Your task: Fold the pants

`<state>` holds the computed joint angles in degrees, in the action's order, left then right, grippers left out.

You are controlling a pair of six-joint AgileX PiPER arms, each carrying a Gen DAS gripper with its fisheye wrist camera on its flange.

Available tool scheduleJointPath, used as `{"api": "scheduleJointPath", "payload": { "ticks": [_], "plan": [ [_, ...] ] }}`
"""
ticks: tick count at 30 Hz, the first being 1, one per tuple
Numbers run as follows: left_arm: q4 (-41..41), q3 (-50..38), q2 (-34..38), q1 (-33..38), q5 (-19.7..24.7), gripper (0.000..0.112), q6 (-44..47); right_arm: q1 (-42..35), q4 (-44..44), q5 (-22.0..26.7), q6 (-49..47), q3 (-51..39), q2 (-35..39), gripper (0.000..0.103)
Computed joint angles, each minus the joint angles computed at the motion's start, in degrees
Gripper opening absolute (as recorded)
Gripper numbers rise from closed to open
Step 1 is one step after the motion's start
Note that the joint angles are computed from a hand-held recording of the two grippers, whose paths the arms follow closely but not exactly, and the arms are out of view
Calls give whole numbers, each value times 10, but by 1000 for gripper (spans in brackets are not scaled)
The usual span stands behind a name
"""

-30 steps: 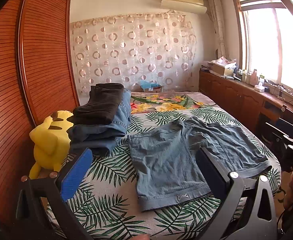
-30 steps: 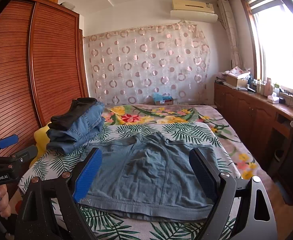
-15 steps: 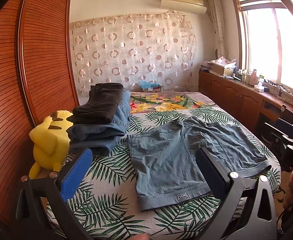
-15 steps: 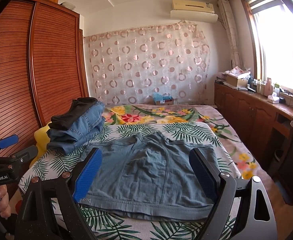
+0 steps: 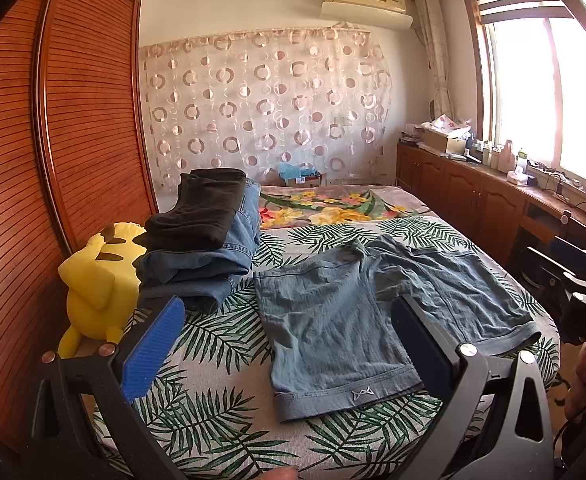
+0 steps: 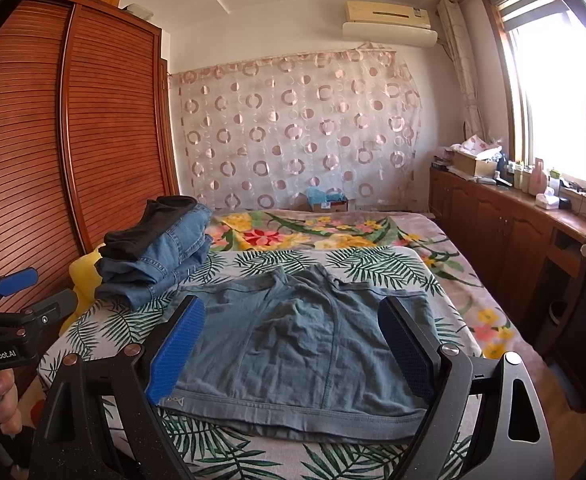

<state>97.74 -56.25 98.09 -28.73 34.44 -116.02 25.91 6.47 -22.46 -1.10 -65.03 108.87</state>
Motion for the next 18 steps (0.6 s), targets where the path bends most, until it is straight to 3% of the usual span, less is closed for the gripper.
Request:
{"api": "scheduleJointPath", "payload": {
  "ticks": [18],
  "plan": [
    [-1, -1, -1, -2, 3, 103, 1, 0, 0, -4, 0, 1, 1, 90]
  ]
}}
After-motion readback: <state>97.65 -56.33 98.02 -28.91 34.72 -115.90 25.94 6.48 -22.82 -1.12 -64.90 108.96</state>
